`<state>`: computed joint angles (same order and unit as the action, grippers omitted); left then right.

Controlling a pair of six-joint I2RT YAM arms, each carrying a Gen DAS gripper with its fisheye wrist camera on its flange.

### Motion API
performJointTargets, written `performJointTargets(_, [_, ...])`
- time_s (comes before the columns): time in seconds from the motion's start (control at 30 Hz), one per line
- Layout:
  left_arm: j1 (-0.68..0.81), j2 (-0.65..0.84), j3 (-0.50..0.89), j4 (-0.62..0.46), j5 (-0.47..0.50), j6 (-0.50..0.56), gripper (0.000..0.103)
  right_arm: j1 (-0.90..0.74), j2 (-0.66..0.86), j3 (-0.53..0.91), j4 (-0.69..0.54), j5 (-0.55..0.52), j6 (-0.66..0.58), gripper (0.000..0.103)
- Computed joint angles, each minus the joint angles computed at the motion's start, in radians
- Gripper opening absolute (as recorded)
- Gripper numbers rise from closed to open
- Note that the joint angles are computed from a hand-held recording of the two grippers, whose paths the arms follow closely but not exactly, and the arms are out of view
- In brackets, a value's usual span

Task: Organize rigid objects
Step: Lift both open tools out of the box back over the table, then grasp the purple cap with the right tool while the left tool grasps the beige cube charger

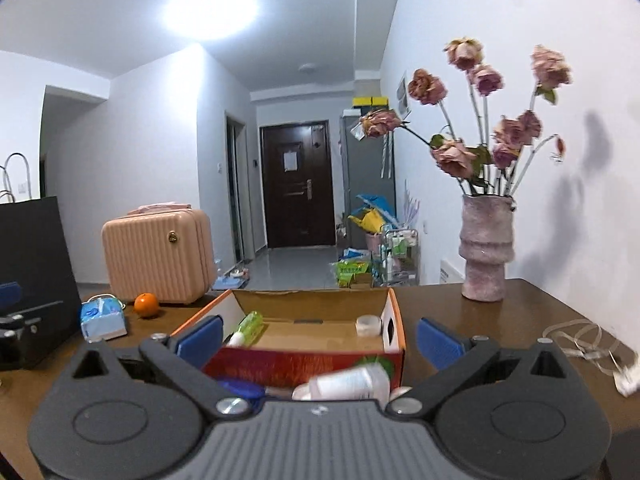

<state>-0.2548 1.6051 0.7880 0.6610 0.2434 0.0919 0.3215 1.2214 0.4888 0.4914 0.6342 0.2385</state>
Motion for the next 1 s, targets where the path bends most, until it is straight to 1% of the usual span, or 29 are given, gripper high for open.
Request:
performJointTargets(0.07, [0.041, -0.07, -0.128, 0.029, 0.056, -0.01, 0.103, 0.12, -0.065, -0.108, 0.02, 0.128, 0.065, 0.103])
performJointTargets(0.13, [0.074, -0.145, -0.258, 0.057, 0.071, -0.008, 0.103, 0.291, -0.113, -0.223, 0.034, 0.296, 0.15, 0.103])
performJointTargets(0.17, [0.096, -0.168, -0.315, 0.065, 0.081, -0.012, 0.103, 0.385, -0.123, -0.277, 0.04, 0.381, 0.209, 0.103])
performJointTargets(0.2, [0.108, -0.198, -0.359, 0.047, 0.081, -0.008, 0.103, 0.48, -0.112, -0.307, 0.014, 0.474, 0.302, 0.103])
performJointTargets(0.23, [0.099, -0.232, -0.398, 0.01, 0.053, 0.004, 0.103, 0.57, -0.1, -0.303, -0.102, 0.561, 0.451, 0.103])
performJointTargets(0.27, [0.083, -0.249, -0.423, -0.01, 0.03, 0.017, 0.103, 0.652, -0.082, -0.27, -0.3, 0.621, 0.655, 0.103])
performJointTargets(0.3, [0.071, -0.269, -0.441, -0.035, 0.021, 0.041, 0.103, 0.703, -0.068, -0.237, -0.464, 0.642, 0.822, 0.103])
performJointTargets(0.33, [0.063, -0.283, -0.456, -0.044, 0.031, 0.07, 0.103, 0.743, -0.052, -0.213, -0.58, 0.648, 0.955, 0.103])
performJointTargets(0.37, [0.068, -0.289, -0.473, -0.027, 0.054, 0.092, 0.103, 0.772, -0.044, -0.203, -0.644, 0.642, 1.044, 0.103])
performJointTargets(0.43, [0.047, -0.283, -0.477, 0.008, 0.037, 0.084, 0.103, 0.788, -0.038, -0.215, -0.626, 0.624, 1.046, 0.103])
performJointTargets(0.5, [0.036, -0.269, -0.445, -0.03, 0.033, 0.065, 0.103, 0.768, 0.015, -0.198, -0.622, 0.599, 1.057, 0.103])
performJointTargets(0.57, [0.034, -0.248, -0.422, -0.061, 0.035, 0.058, 0.103, 0.727, 0.007, -0.225, -0.523, 0.532, 0.975, 0.103])
performJointTargets(0.67, [0.035, -0.188, -0.406, -0.05, 0.011, 0.074, 0.103, 0.684, 0.031, -0.271, -0.344, 0.474, 0.872, 0.103])
performJointTargets(0.73, [0.04, -0.14, -0.381, -0.06, 0.006, 0.084, 0.103, 0.656, 0.078, -0.272, -0.279, 0.457, 0.835, 0.103])
performJointTargets(0.8, [0.038, -0.098, -0.341, -0.077, 0.009, 0.095, 0.103, 0.593, 0.096, -0.278, -0.197, 0.401, 0.744, 0.103])
performJointTargets(0.9, [0.027, -0.036, -0.269, -0.099, 0.025, 0.123, 0.103, 0.481, 0.113, -0.252, -0.155, 0.307, 0.633, 0.103])
performJointTargets(0.93, [0.025, -0.012, -0.237, -0.114, 0.045, 0.14, 0.103, 0.445, 0.121, -0.237, -0.148, 0.282, 0.594, 0.102])
performJointTargets(0.97, [0.023, 0.009, -0.2, -0.148, 0.066, 0.158, 0.103, 0.407, 0.13, -0.23, -0.11, 0.252, 0.535, 0.1])
performJointTargets(1.0, [0.023, 0.031, -0.154, -0.204, 0.091, 0.176, 0.103, 0.37, 0.14, -0.224, -0.067, 0.221, 0.478, 0.099])
